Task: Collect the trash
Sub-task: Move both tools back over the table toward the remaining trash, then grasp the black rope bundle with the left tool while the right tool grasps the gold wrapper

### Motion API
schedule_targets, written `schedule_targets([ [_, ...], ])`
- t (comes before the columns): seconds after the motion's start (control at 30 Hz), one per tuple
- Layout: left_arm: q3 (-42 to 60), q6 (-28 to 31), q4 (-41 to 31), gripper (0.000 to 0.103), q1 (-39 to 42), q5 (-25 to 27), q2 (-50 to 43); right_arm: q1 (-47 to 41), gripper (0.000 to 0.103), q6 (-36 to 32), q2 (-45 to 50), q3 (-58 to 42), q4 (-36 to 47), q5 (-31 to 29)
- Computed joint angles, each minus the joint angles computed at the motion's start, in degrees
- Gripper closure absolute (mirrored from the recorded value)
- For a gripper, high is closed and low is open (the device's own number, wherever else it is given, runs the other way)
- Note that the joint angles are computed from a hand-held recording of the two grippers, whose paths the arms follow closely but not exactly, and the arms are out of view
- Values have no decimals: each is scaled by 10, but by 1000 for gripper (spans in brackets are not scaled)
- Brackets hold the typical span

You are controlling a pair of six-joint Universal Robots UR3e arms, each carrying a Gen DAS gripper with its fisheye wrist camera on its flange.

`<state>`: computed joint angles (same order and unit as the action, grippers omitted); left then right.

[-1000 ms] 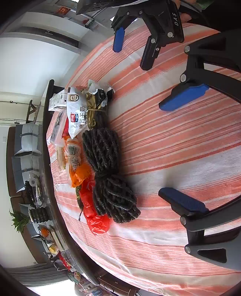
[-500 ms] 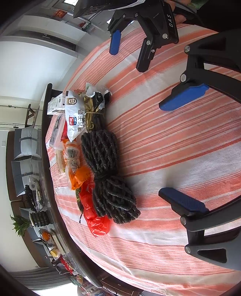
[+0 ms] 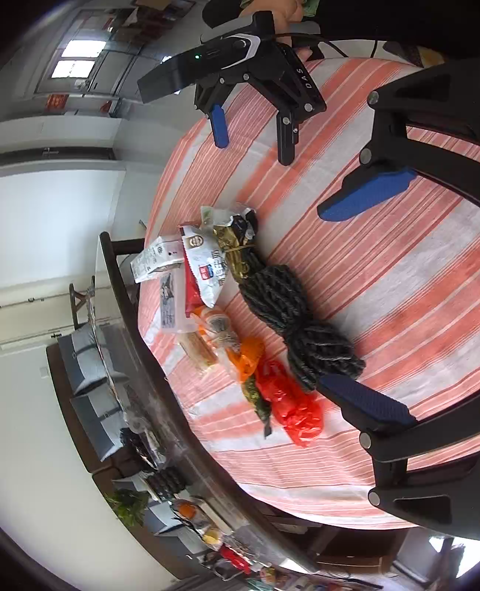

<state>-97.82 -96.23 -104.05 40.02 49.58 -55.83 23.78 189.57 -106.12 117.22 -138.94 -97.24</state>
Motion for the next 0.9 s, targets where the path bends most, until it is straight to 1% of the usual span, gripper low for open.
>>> schedule_targets([
  [0.17, 86, -49, 80, 16, -112, 22, -157, -1, 0, -1, 0, 1, -1, 1],
  [0.27, 99, -60, 131, 16, -156, 56, -213, -1, 0, -1, -1, 2, -2, 1],
  [0.37, 100, -54, 164, 16, -185, 95, -253, -1, 1, 0, -1, 2, -2, 1],
  [0.43, 107, -48, 158, 16, -189, 108, -270, -1, 1, -1, 3, -2, -2, 1],
  [0.6, 112, -8, 91, 18, -156, 86, -264, -8, 1, -7, -5, -2, 5, 8],
  [0.67, 104, -5, 81, 38, -146, 78, -252, -14, 1, -9, -11, 1, 4, 15],
  [0.7, 105, -15, 78, 54, -145, 82, -252, -18, 1, -7, -15, 4, 1, 19],
  [0.77, 85, -42, 91, 57, -136, 78, -237, -30, 1, -5, -26, 13, -3, 37],
  [0.83, 67, -65, 89, 58, -121, 72, -212, -63, 1, -14, -37, 13, 4, 96],
  [0.9, 50, -102, 82, 59, -104, 71, -182, -92, 2, -29, -37, 1, 20, 156],
])
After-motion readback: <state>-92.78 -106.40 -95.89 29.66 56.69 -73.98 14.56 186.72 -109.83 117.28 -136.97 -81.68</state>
